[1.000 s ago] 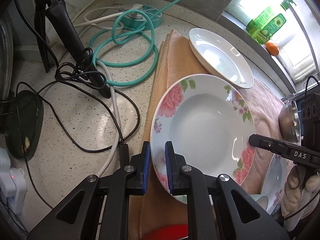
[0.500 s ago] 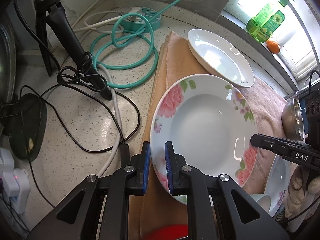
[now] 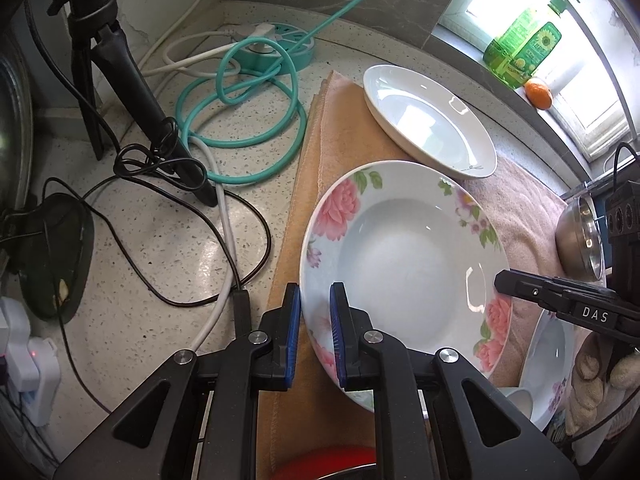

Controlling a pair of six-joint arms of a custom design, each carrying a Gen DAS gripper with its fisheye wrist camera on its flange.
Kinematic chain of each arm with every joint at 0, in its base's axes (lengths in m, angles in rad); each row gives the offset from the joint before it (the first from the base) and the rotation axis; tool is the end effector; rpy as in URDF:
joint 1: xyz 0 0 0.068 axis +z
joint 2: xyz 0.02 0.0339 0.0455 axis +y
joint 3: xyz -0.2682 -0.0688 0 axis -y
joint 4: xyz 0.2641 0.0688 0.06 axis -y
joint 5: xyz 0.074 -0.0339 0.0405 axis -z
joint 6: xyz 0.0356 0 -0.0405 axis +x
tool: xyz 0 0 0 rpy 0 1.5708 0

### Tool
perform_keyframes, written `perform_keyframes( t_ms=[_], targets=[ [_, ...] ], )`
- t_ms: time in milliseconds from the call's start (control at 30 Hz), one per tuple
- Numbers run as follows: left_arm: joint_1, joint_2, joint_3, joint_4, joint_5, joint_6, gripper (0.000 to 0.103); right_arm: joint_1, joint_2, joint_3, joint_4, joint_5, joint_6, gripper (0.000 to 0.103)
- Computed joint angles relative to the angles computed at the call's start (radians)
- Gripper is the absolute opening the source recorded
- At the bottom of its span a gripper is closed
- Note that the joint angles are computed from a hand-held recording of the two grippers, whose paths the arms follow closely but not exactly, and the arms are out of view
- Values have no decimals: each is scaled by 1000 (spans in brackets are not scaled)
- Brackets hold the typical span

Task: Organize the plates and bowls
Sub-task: 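Lift and tilt the rose-print plate with both tools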

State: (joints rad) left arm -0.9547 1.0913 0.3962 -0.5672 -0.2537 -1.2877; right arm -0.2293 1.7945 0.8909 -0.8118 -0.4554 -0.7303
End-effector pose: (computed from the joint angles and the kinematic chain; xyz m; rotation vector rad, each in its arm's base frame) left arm 0.1058 -0.1340 0.1250 -0.5135 2.7241 -0.2345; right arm 0.2711 -0.0472 0.0998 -0.6890 2.8939 0.7108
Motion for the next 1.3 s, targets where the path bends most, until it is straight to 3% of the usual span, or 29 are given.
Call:
perform_keyframes(
  t_ms=[400, 1300],
  targets=[
    [-46, 22, 45, -22, -40, -30, 13, -54, -27, 6, -30, -11, -38, 10],
    [-169, 148, 242, -34, -112, -25, 13, -337, -79, 128, -262, -49, -264, 10]
  ],
)
